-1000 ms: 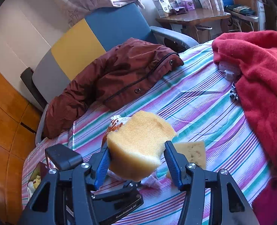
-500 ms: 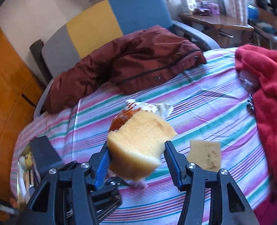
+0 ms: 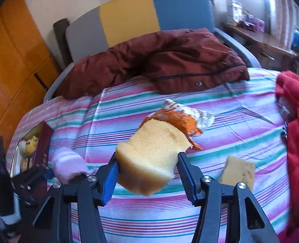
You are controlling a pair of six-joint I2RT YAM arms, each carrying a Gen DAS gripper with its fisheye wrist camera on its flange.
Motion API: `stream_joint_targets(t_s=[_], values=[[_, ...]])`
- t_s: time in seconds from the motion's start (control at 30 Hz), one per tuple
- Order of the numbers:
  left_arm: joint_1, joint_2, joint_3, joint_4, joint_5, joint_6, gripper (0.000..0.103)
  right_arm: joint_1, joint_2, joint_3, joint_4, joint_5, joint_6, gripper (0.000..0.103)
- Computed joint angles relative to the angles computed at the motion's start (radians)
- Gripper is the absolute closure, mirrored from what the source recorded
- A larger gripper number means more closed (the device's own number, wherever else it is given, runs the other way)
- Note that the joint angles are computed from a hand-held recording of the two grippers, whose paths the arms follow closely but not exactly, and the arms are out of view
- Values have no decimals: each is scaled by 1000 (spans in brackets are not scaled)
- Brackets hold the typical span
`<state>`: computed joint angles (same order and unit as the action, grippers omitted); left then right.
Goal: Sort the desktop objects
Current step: 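Carry the pink sock to the gold tray with the left tool while the right tool carries the sponge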
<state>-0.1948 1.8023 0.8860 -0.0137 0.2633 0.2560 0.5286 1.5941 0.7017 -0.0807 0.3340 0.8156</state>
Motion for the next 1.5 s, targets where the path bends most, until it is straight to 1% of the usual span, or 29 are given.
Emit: stream_joint_targets(t_s=[0.37,0.7,0.97,1.17,1.5], values=[[152,-172,-110,-2,41,41,59,53,50,53,-26,23,-33,46],[295,-271,-162,-13,80,75,59,73,69,76,-35,35,-55,46],[390,-280,-165,-30,106,98,59,87,105,111,-64,39,-75,46],[444,-283,-170,-35,122,114,59,90,110,115,-63,39,-81,46],[580,-230,-102,-72,166,136,59,131,154,177,-78,21,-98,46]])
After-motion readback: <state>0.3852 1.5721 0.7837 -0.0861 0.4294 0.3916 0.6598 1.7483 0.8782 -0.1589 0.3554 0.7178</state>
